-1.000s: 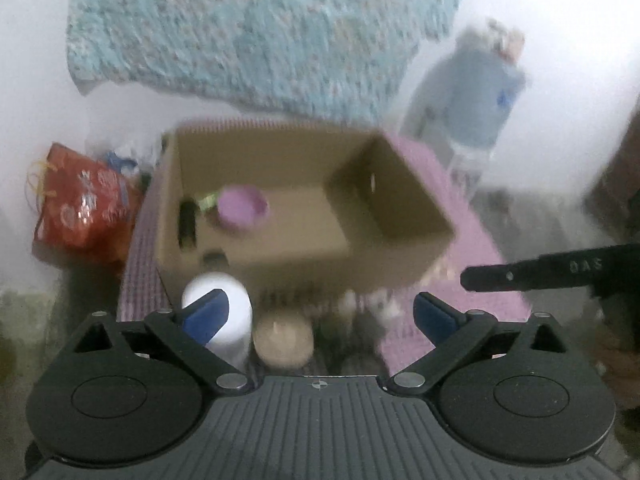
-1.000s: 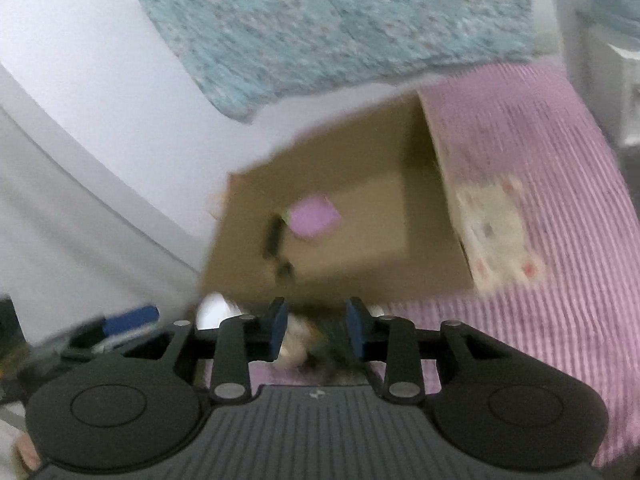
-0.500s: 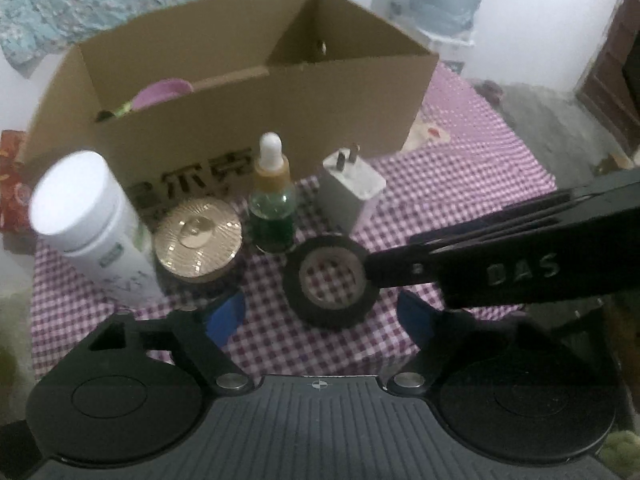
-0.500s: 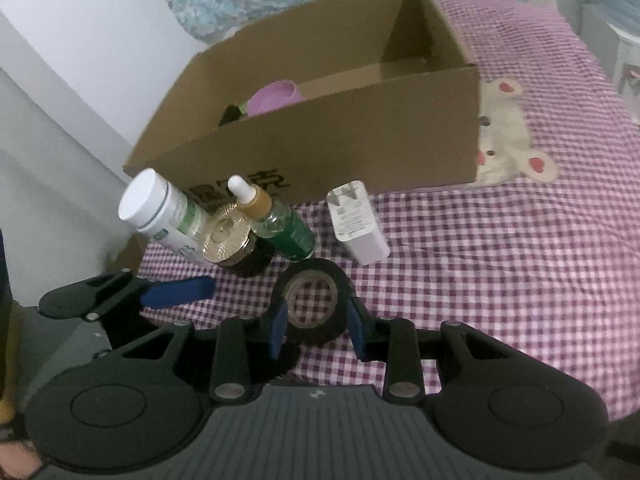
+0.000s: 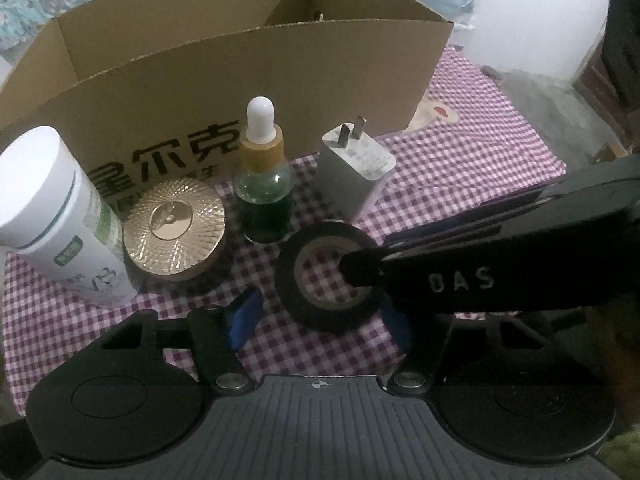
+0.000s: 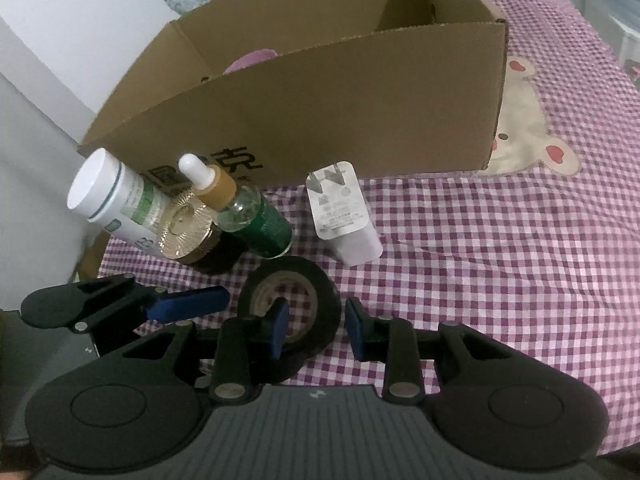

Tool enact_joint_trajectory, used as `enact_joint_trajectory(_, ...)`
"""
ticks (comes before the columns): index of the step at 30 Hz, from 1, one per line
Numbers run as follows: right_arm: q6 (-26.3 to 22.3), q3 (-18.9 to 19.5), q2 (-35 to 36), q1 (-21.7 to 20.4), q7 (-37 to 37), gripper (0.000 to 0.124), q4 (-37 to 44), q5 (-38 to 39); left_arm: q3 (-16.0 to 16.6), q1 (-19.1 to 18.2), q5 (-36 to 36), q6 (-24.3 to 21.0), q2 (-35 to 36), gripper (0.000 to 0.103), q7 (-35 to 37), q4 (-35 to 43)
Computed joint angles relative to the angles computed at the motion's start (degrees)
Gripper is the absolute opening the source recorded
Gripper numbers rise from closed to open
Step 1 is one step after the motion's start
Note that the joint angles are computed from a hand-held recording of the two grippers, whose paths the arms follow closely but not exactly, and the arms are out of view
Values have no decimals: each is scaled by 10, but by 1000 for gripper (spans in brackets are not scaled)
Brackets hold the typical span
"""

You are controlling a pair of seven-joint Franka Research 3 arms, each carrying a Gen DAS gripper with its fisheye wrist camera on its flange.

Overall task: Organize rigid objects
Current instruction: 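Reach the right tool back and grip the black tape roll's rim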

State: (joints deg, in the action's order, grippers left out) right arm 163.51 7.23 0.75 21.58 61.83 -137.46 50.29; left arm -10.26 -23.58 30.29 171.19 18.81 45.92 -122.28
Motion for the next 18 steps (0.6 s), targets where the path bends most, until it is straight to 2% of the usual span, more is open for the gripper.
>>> enact_joint_trajectory(4, 7, 3, 11, 2, 11, 30, 5, -20, -2, 3, -4, 7, 3, 66, 5, 1)
enact_joint_trajectory(7, 15, 5, 16, 3, 22, 28, 7, -38, -7, 9, -13, 17, 2, 62, 12, -4)
enact_joint_trajectory(9, 24, 6, 20, 5, 35, 22, 7, -55, 3, -1, -6, 21, 4, 61, 5, -2)
enact_joint_trajectory(12, 31, 9, 23, 4, 41, 20, 7, -64, 11, -7, -1, 29, 5, 60, -3, -3)
enact_joint_trajectory(14, 35, 10, 23, 5, 43, 20, 5, -64, 33, -26, 19, 36, 1, 52, -23, -6)
enact_joint_trajectory(18, 39, 9, 14, 5, 66, 19, -4, -85, 17, -10, 13, 35, -5, 46, -15, -12)
